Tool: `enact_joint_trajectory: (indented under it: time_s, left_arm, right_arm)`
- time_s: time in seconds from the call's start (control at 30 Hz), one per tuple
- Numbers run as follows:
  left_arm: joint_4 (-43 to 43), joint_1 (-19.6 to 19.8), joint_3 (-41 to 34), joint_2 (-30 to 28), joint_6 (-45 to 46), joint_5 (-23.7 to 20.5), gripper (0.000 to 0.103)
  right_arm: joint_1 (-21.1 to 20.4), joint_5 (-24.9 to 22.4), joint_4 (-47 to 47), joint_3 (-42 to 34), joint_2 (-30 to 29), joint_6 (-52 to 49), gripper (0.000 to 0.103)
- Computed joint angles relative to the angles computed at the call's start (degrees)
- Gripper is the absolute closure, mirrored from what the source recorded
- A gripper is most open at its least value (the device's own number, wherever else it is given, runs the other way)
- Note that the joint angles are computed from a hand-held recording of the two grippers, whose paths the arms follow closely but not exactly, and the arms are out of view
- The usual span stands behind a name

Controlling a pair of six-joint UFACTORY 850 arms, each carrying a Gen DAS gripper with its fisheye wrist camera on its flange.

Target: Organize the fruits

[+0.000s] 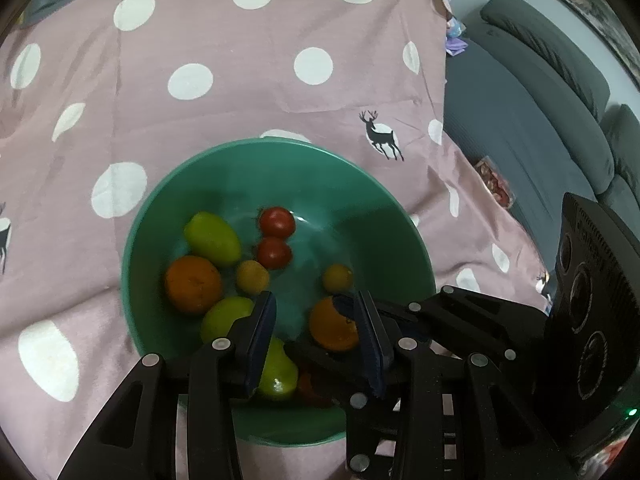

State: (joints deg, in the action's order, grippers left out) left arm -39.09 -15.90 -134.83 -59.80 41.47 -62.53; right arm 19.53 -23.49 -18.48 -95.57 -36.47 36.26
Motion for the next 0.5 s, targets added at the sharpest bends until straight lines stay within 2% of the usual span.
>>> enact_joint_trajectory:
  time_s: [0.07, 0.13, 0.17, 0.37, 0.43, 0.5]
  left_arm:
    - [0.6, 0.0, 0.9, 0.7, 0.1, 0.9, 0.059]
    - [1.2, -0.2, 2.7, 2.0, 0.4, 2.7, 0.040]
    - [1.4, -0.2, 3.4, 2.5, 0.5, 3.5, 0.036]
    - [2.9, -0.3, 5.0, 3.7, 0.3, 5.7, 0.031]
    - [3.5, -0.3, 5.5, 4.2, 0.0, 6.6, 0.020]
    - [3.6, -0.3, 6.8, 5.2, 0.2, 7.9, 0.017]
  right_arm:
    - [0.1, 0.1, -0.3, 0.3, 0.2, 0.5, 0.059]
    - [0.2, 0.2, -0.9, 0.5, 0.3, 1.4, 0.055]
    - [0.2, 0.3, -1.7, 0.6, 0.5, 2.2, 0.052]
    - [0.4, 0.5, -5.3, 1.3, 1.2, 6.2, 0.042]
    - [0.5, 0.4, -6.1, 1.5, 1.5, 7.2, 0.039]
    - [0.6, 0.3, -7.7, 1.9, 1.8, 9.0, 0.030]
